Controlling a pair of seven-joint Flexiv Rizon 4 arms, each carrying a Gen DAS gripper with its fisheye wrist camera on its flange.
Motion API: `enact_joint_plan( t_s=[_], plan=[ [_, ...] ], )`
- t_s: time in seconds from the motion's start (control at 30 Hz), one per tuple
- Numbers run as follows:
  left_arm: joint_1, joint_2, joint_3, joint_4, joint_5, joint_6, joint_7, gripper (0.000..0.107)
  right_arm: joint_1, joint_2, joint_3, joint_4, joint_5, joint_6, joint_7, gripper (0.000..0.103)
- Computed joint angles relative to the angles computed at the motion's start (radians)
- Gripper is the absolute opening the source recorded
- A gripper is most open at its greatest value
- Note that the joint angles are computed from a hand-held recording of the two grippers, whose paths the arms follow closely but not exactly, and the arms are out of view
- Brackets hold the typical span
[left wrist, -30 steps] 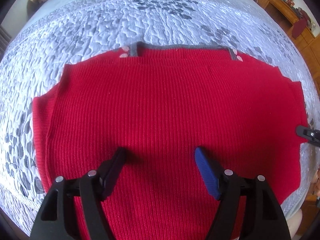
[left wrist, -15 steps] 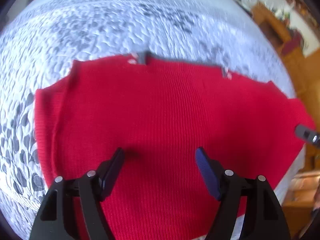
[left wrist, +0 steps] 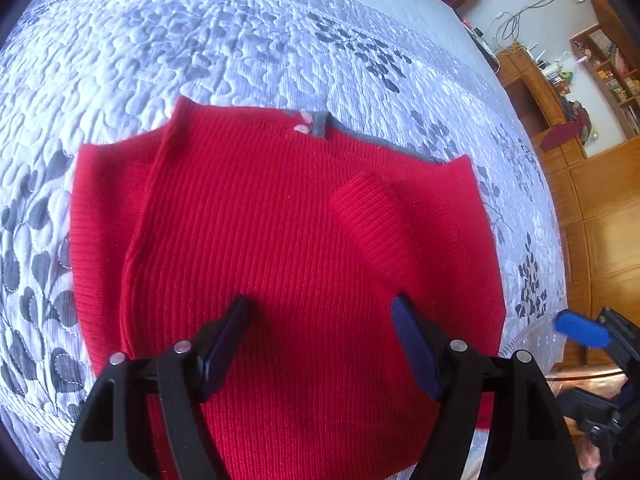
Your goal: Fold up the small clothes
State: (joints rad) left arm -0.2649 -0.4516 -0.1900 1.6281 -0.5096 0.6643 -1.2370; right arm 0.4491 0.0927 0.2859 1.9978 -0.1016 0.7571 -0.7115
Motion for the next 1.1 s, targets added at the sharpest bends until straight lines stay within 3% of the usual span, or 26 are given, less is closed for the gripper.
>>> enact_joint_plan(
  t_s=[0.2, 0.4, 0.43, 0.47, 0.53, 0.7, 0.83, 1.1],
  plan=[
    [0.006, 0.011, 0.003, 0.012, -0.011, -0.012, -0.008, 0.074, 0.022, 0.072, 0.029, 0.071, 0.027, -0.079, -0.073, 0.077],
    [-0.013, 0.002, 0.013, -0.016, 0.042, -0.023, -0.044, 0.074, 0.066, 0.013, 0.057, 0.092, -0.066, -0.073, -0.067, 0.077],
    [-0.015, 0.001, 0.015, -0.02, 0.051, -0.026, -0.049, 0.074, 0.069, 0.003, 0.053, 0.093, -0.062, -0.061, -0.073, 0.065],
    [-0.017, 0.0, 0.017, -0.026, 0.061, -0.034, -0.057, 0.074, 0.07, -0.006, 0.046, 0.093, -0.047, -0.049, -0.084, 0.038],
    [-0.016, 0.003, 0.02, -0.039, 0.071, -0.062, -0.074, 0.074, 0.066, -0.013, 0.032, 0.095, 0.024, -0.02, -0.102, 0.007],
    [0.02, 0.027, 0.005, -0.028, -0.031, -0.142, -0.11, 0.074, 0.046, 0.042, 0.026, 0.149, 0.13, 0.094, -0.081, 0.006],
    [0.011, -0.006, 0.002, -0.083, -0.027, -0.255, -0.182, 0.074, 0.029, 0.102, 0.023, 0.196, 0.176, 0.177, -0.033, 0.006],
    [-0.006, -0.06, -0.049, -0.1, -0.188, -0.293, -0.229, 0.074, 0.029, 0.143, 0.018, 0.227, 0.186, 0.258, -0.024, 0.006]
  ],
)
